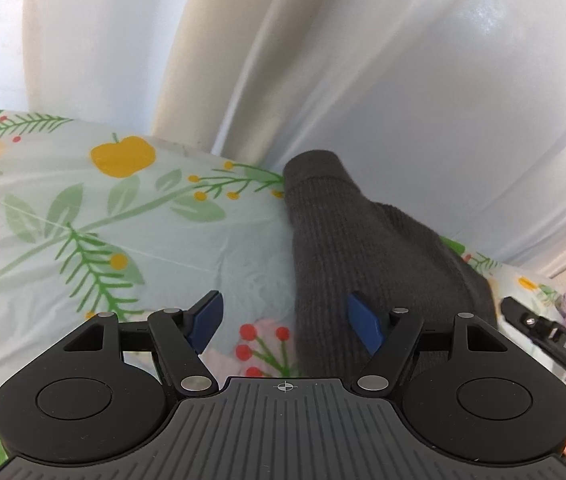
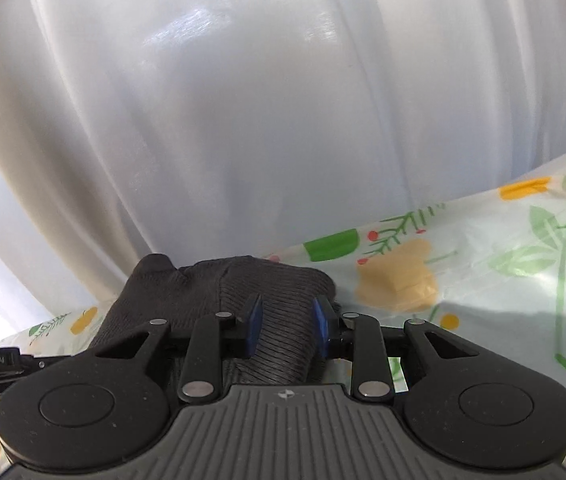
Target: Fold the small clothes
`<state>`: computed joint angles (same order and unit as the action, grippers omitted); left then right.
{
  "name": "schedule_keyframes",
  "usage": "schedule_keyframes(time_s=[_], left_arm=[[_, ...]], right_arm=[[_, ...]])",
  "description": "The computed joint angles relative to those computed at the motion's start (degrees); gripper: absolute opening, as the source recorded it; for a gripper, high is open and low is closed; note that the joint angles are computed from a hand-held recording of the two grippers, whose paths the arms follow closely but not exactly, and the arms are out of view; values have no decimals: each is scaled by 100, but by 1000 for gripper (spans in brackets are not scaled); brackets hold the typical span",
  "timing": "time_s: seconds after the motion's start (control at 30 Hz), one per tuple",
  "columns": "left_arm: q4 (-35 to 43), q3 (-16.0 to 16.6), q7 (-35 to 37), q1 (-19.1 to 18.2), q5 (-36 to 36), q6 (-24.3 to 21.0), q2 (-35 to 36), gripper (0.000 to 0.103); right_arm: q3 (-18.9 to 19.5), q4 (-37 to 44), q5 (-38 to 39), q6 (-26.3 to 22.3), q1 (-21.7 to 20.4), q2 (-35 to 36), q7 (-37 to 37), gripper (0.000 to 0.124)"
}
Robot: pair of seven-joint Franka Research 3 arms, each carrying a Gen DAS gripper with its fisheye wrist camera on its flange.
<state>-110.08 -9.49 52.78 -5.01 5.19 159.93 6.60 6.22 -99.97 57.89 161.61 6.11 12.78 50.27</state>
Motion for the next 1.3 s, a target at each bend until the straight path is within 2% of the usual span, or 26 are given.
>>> schedule_keyframes(time_s=[0.07,0.13,0.2,0.23,0.33,0.4,0.47,0.57,0.6,0.7,0.8,0.87,0.97,1.07,1.13,1.23,1.3], left_arm=[[287,-166,482,61,-455,86,244,77],[683,-199,641,17,-459,-118,553,78],[955,70,46,-255,239,-367,765,78],[991,98,-62,-286,385,-366,829,80],[960,-65,66,-110,115,-261,943,86],[799,-275,424,141,-367,-66,938,90],[570,-608,1042,526,-1212,63,811,89],[322,-1055,2264,1064,-2781,95,580,89],[279,-1139,2635,1184,-3243,62,522,87],[277,-1280,3601,1377,-4399,-59,473,86],[409,-1325,4216,1393,-5275,-254,559,86],[578,-1311,4544,1365,-5673,-500,678,86],[744,-972,4171,985,-5145,-552,819,81],[820,-872,4197,883,-5303,-558,918,78],[863,-804,4130,838,-5293,-604,945,74],[883,-766,4115,816,-5289,-627,973,66],[802,-747,4097,839,-5366,-645,887,57]], right_arm=[[56,340,-162,-263,36,235,-90,27],[86,619,-459,-526,105,446,-54,29],[107,655,-833,-327,250,547,-172,29],[83,662,-1063,-266,312,596,-154,29],[147,659,-1243,-145,269,658,-168,30],[205,714,-1055,-487,70,623,-128,30],[250,685,-552,-947,-206,491,-67,33],[161,422,584,-1737,-658,201,-168,54],[33,380,639,-1933,-690,170,30,61],[-243,730,540,-2944,-860,476,783,61],[-233,964,713,-3264,-956,754,1196,61],[-168,1203,781,-3646,-1042,981,1316,61],[-67,1318,1004,-3815,-1117,1138,1380,62],[-27,1465,1028,-3913,-1137,1246,1516,58],[9,1697,963,-4031,-1138,1413,1610,47],[93,1873,939,-4153,-1154,1573,1783,40],[153,1841,998,-4080,-1146,1570,1744,31]])
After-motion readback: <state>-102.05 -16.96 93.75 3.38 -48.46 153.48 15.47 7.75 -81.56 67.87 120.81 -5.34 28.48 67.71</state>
